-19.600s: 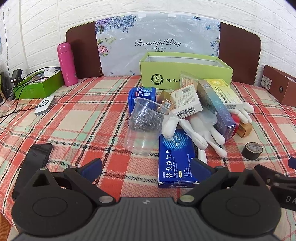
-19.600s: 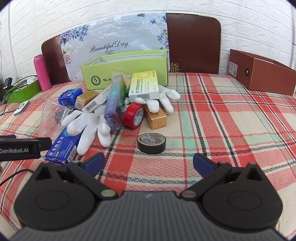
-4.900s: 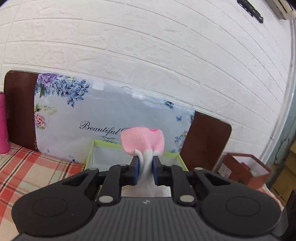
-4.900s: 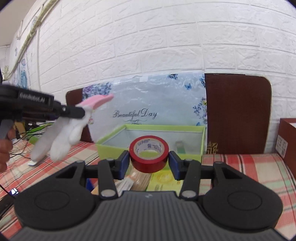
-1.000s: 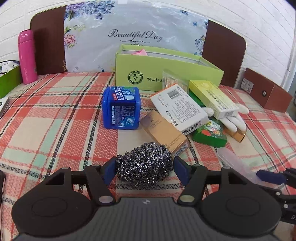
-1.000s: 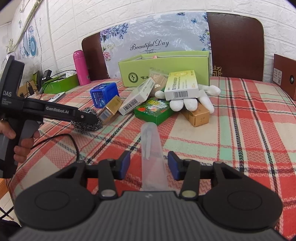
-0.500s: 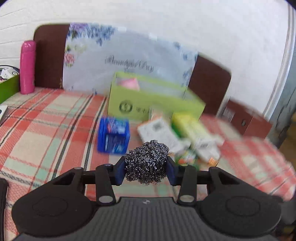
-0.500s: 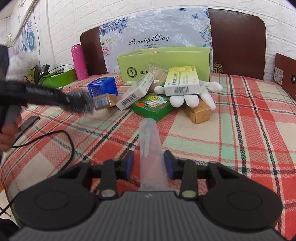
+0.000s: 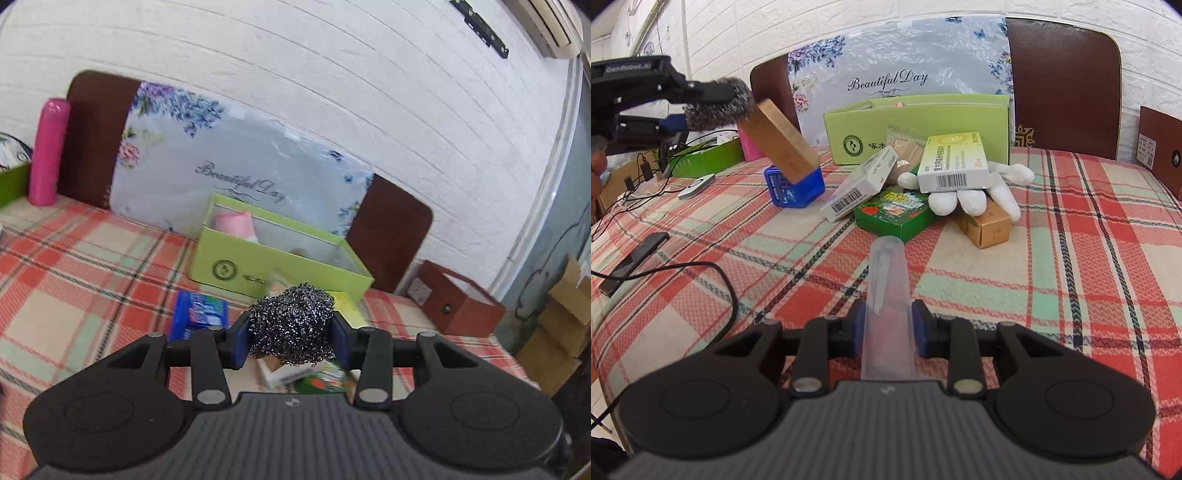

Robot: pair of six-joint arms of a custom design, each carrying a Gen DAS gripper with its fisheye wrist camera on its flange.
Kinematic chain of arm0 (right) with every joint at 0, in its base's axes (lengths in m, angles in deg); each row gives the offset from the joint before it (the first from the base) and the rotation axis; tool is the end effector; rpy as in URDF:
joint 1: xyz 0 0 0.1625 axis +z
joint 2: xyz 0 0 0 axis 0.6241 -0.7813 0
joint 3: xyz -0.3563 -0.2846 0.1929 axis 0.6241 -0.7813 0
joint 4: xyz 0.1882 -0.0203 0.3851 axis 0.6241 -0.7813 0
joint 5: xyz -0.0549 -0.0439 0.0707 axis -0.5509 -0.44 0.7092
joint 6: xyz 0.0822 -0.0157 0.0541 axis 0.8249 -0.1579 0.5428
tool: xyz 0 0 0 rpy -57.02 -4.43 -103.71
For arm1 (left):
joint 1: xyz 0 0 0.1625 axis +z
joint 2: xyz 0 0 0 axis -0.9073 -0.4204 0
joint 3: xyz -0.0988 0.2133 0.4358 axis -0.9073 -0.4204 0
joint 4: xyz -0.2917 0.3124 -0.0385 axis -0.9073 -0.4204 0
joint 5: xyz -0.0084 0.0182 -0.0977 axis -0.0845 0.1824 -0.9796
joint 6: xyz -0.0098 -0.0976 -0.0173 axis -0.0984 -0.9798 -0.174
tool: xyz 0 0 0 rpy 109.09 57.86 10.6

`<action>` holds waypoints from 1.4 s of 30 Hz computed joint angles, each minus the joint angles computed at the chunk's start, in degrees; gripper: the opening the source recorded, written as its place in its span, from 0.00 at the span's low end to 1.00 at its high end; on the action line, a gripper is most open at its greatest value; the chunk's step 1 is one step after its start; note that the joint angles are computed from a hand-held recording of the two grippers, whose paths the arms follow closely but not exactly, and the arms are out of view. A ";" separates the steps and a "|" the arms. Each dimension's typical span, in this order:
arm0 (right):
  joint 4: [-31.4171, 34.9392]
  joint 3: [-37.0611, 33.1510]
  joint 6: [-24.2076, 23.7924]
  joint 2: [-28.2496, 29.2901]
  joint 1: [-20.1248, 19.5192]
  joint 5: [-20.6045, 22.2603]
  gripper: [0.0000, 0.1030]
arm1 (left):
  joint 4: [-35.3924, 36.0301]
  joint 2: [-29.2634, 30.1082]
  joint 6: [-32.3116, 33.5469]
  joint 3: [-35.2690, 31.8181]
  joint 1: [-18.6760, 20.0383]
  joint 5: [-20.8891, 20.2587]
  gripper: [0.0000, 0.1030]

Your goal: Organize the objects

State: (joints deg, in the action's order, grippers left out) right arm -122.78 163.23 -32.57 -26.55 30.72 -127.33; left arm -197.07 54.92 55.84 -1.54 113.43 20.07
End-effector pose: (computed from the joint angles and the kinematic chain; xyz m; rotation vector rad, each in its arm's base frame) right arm -0.1433 -0.8216 0.3197 1.2573 -2.5091 0.7786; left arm -0.3775 -0.7388 -0.0644 0.2117 2.2501 -1.6467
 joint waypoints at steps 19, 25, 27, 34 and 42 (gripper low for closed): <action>-3.90 4.34 -7.80 -0.36 1.16 14.01 0.61 | 10.74 0.00 -0.36 -0.52 -0.24 -7.02 0.45; 0.09 2.37 -7.20 0.06 1.22 12.44 0.23 | 10.11 0.43 -1.16 -1.14 -0.12 -6.59 0.45; 0.37 2.07 -6.78 0.22 1.25 10.97 0.23 | 6.90 1.13 -0.59 -2.22 -0.20 -4.19 0.45; 0.07 0.81 -5.04 0.56 1.10 11.84 0.23 | 7.84 0.40 -2.36 -2.95 0.68 -2.14 0.45; 1.38 -6.22 -3.77 2.86 2.76 15.61 0.23 | 12.84 1.34 -0.18 -8.42 2.06 -2.40 0.45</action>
